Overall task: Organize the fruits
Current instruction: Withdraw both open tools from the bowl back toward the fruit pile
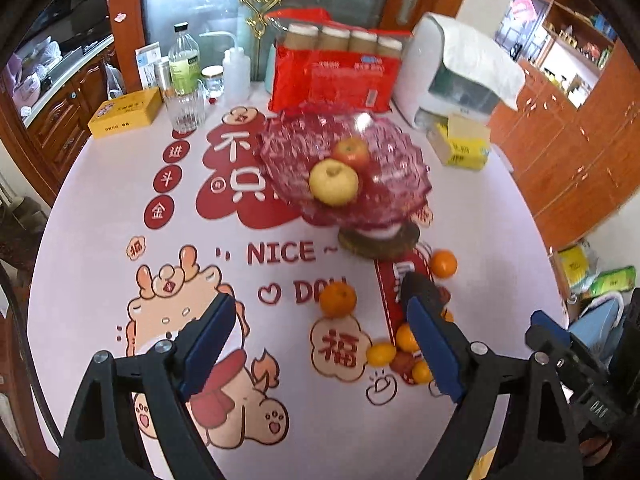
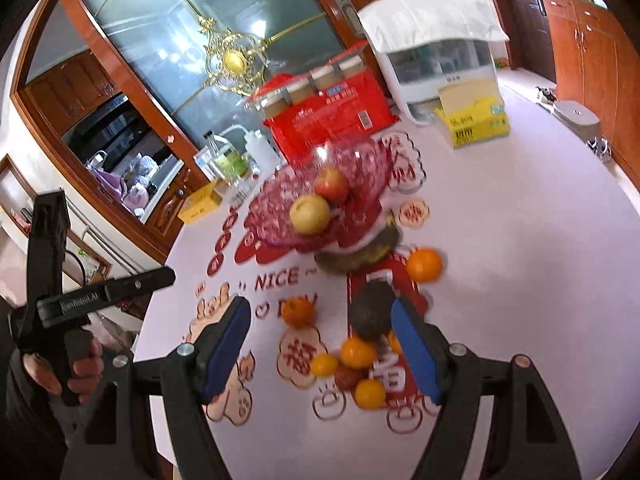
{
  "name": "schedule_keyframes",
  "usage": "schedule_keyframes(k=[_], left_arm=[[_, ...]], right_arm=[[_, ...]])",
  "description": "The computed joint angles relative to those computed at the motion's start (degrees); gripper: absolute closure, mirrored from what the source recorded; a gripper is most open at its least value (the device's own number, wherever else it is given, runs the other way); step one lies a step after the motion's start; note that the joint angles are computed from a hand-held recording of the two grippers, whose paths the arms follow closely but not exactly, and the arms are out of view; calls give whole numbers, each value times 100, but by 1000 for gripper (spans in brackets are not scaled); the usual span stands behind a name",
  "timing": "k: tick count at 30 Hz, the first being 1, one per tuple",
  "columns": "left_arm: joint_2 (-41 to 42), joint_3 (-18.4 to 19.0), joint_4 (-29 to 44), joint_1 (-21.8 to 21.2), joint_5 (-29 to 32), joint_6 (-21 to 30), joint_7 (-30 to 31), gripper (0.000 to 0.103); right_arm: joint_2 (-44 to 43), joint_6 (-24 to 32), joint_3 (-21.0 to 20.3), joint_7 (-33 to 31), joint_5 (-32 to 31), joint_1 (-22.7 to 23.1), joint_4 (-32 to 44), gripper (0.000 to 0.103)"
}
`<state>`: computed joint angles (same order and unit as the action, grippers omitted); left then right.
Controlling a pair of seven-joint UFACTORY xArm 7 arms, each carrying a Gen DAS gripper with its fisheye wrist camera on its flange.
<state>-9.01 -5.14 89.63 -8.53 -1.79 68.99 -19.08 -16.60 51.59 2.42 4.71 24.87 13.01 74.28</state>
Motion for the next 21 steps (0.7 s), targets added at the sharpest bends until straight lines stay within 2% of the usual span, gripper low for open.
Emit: schedule_keyframes(k=[7, 14, 16, 21], left_arm=[[65, 33, -35, -78, -277, 217, 476, 16], [476, 52, 104, -91, -435, 313, 960, 16], [588, 58, 122, -87, -491, 300, 1088, 16], [915, 79, 167, -56, -743, 196, 1385, 16]], right_arm=[[-781, -725, 78, -212, 65, 188, -1272, 29], [-1172, -1474, 400, 128, -721, 205, -2161, 30], [-1232, -1507, 577, 319, -1161, 120, -2345, 30], [-1222, -1358, 728, 658, -1707, 162, -2524, 30]])
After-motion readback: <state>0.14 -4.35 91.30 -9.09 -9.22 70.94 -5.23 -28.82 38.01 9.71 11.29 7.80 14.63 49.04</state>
